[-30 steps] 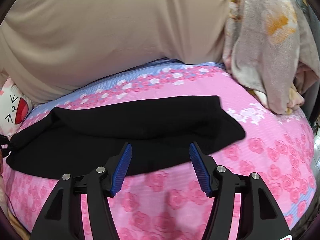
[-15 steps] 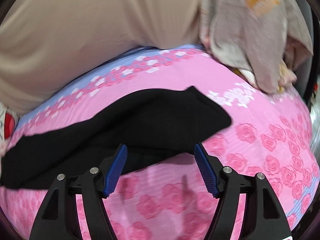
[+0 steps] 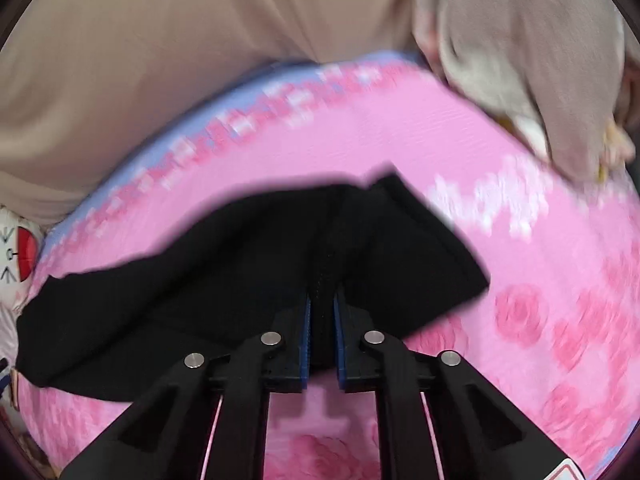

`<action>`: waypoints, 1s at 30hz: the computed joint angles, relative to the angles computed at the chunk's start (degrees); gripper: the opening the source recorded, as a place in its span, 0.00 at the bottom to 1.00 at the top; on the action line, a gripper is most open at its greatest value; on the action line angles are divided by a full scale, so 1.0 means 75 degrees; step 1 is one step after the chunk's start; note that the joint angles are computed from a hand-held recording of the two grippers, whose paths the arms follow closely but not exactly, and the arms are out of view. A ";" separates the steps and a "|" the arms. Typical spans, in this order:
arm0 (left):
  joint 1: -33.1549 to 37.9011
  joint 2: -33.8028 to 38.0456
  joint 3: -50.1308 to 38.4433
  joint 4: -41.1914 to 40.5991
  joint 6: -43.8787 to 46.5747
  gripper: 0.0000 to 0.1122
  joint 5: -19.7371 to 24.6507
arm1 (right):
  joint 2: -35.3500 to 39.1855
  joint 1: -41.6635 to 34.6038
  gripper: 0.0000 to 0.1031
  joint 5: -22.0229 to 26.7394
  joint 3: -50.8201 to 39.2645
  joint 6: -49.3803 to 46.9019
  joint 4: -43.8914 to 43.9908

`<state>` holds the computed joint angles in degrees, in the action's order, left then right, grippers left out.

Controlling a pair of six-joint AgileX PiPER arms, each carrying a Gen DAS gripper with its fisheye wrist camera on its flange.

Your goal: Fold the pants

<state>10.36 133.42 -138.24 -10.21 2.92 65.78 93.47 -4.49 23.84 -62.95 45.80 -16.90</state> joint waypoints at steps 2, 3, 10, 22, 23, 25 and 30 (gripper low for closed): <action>-0.0185 -0.0244 0.0456 -0.0207 0.0204 0.71 -0.0196 | -0.0765 0.0115 0.08 0.0197 -0.0072 0.0222 -0.0664; -0.0269 -0.0365 0.0696 -0.0264 0.0298 0.73 -0.0348 | -0.1018 0.0182 0.08 0.0424 -0.0153 0.0546 -0.1177; -0.1108 -0.0694 0.1738 0.0766 0.0217 0.77 -0.1381 | 0.0444 -0.0624 0.27 0.2106 -0.0524 0.0417 -0.2007; -0.1521 -0.0532 0.1712 0.1013 -0.0095 0.79 -0.1366 | 0.1228 -0.0172 0.56 0.1125 -0.1032 0.0504 -0.1796; -0.1544 -0.0570 0.1773 0.1041 -0.0133 0.80 -0.1414 | 0.1629 -0.0300 0.55 0.1063 -0.1415 0.0079 -0.1419; -0.1591 -0.0607 0.1849 0.1248 -0.0309 0.81 -0.1525 | 0.1957 -0.0358 0.22 0.0947 -0.1735 -0.0182 -0.1245; -0.1400 -0.0526 0.1611 0.2052 -0.0944 0.83 -0.1685 | 0.1225 -0.0200 0.07 0.0752 -0.1477 0.1583 -0.2988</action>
